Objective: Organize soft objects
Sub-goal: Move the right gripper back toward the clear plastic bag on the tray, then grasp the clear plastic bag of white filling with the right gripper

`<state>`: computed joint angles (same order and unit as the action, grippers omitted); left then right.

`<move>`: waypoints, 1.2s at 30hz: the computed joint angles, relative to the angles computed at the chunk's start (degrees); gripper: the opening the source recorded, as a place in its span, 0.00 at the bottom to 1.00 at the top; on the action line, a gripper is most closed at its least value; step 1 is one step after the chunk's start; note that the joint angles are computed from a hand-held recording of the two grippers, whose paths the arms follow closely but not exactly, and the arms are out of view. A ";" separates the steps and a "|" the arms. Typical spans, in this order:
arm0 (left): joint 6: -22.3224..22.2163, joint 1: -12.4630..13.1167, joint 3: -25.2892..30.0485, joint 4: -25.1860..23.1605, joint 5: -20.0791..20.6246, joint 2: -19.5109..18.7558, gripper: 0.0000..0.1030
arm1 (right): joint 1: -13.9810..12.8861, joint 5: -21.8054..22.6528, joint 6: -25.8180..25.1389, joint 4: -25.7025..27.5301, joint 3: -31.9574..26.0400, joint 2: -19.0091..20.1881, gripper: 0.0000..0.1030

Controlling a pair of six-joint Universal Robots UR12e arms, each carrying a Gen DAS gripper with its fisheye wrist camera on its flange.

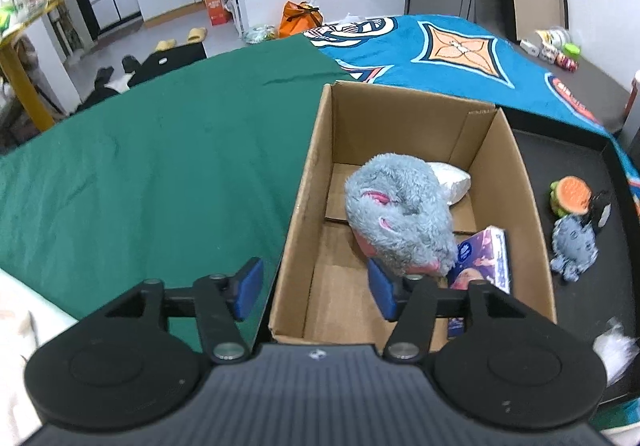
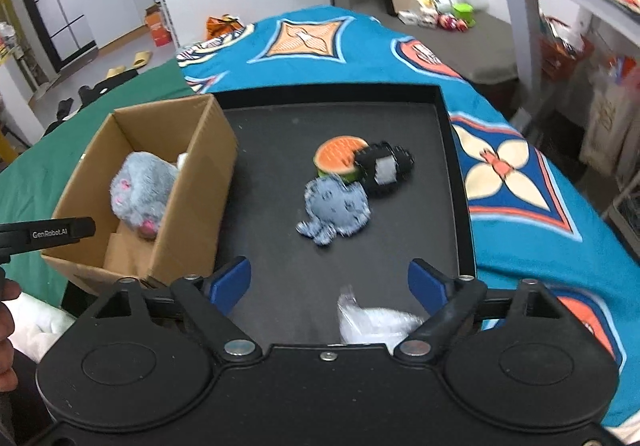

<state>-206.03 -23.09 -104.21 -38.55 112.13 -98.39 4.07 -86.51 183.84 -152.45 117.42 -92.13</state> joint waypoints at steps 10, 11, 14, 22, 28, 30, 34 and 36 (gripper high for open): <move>0.24 -1.03 1.22 -3.19 2.68 -1.36 0.67 | -1.10 0.03 3.97 3.05 0.62 1.02 0.88; 0.32 -1.18 1.32 -3.30 3.00 -1.50 0.67 | -1.17 0.19 4.01 3.52 0.59 1.17 0.88; 0.67 -1.44 1.69 -3.95 3.62 -1.93 0.68 | -1.21 -0.16 4.76 5.84 0.26 1.71 0.88; 1.23 -1.92 2.63 -5.17 4.88 -2.91 0.68 | -1.14 -1.73 6.17 10.65 -0.87 3.21 0.86; 1.60 -2.17 3.04 -5.70 5.53 -3.29 0.68 | -2.01 1.04 6.24 10.63 -0.48 3.45 0.49; 1.52 -2.20 3.12 -5.76 5.59 -3.33 0.68 | -2.34 3.00 5.56 9.64 -0.10 3.24 0.44; 1.65 -2.26 3.02 -5.35 5.64 -3.35 0.68 | -2.36 4.42 4.53 8.21 0.26 3.08 0.40; 1.65 -2.21 3.00 -5.23 5.39 -3.37 0.68 | -2.46 4.86 4.60 7.53 0.39 2.90 0.39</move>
<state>-204.39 -25.30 -101.21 -43.78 117.52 -101.76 1.61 -81.65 188.44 -144.91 117.82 -89.23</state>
